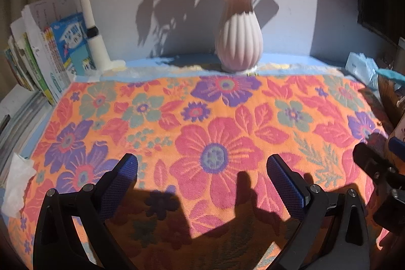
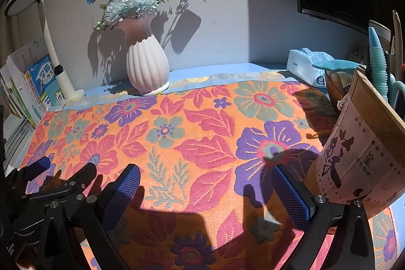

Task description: Organize soft objects

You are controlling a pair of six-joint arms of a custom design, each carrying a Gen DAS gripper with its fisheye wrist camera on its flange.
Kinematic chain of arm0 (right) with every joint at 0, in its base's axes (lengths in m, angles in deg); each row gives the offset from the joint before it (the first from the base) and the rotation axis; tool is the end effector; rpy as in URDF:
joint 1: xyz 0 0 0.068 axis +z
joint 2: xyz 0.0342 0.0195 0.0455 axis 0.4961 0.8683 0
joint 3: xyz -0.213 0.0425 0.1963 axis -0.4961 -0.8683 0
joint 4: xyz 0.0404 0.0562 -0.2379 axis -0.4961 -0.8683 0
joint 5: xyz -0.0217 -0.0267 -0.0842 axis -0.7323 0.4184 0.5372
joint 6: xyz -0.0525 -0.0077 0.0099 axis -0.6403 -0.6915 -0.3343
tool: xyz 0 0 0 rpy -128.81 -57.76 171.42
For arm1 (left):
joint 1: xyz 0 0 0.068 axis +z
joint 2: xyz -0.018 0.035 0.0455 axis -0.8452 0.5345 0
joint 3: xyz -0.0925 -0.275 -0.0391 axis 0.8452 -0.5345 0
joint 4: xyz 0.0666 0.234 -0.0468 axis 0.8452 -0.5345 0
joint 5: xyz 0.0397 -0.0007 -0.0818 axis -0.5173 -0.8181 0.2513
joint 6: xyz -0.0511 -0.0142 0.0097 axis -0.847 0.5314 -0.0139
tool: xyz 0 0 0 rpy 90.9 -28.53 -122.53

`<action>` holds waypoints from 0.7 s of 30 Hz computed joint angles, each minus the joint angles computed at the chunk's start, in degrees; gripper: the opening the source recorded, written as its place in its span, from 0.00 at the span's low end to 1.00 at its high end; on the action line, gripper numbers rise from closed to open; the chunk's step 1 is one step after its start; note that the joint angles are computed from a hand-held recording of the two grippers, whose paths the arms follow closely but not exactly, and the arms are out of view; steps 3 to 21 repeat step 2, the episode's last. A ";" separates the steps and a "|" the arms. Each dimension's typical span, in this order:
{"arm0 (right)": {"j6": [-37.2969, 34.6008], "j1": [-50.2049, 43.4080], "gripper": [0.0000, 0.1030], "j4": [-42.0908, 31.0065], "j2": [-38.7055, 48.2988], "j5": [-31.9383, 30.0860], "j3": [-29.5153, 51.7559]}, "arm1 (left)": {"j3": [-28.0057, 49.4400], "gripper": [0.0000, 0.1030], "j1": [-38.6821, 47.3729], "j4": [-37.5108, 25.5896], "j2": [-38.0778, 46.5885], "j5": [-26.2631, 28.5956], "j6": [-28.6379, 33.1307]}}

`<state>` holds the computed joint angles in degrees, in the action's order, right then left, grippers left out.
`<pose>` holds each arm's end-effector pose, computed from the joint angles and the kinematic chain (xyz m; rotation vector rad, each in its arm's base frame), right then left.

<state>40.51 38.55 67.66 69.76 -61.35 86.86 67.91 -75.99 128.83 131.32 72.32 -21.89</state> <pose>0.2933 0.0421 0.0824 0.1015 2.2253 0.0907 0.3100 -0.0917 0.0532 0.0450 2.2201 0.0809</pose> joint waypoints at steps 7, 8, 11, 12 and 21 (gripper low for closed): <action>0.01 0.01 1.00 0.08 0.08 0.02 0.02 | 0.18 0.99 0.38 -0.44 -0.08 0.52 -0.11; 0.01 0.01 1.00 0.08 0.08 0.02 0.02 | 0.18 0.99 0.38 -0.44 -0.08 0.52 -0.11; 0.01 0.01 1.00 0.08 0.08 0.02 0.02 | 0.18 0.99 0.38 -0.44 -0.08 0.52 -0.11; 0.01 0.01 1.00 0.08 0.08 0.02 0.02 | 0.18 0.99 0.38 -0.44 -0.08 0.52 -0.11; 0.01 0.01 1.00 0.08 0.08 0.02 0.02 | 0.18 0.99 0.38 -0.44 -0.08 0.52 -0.11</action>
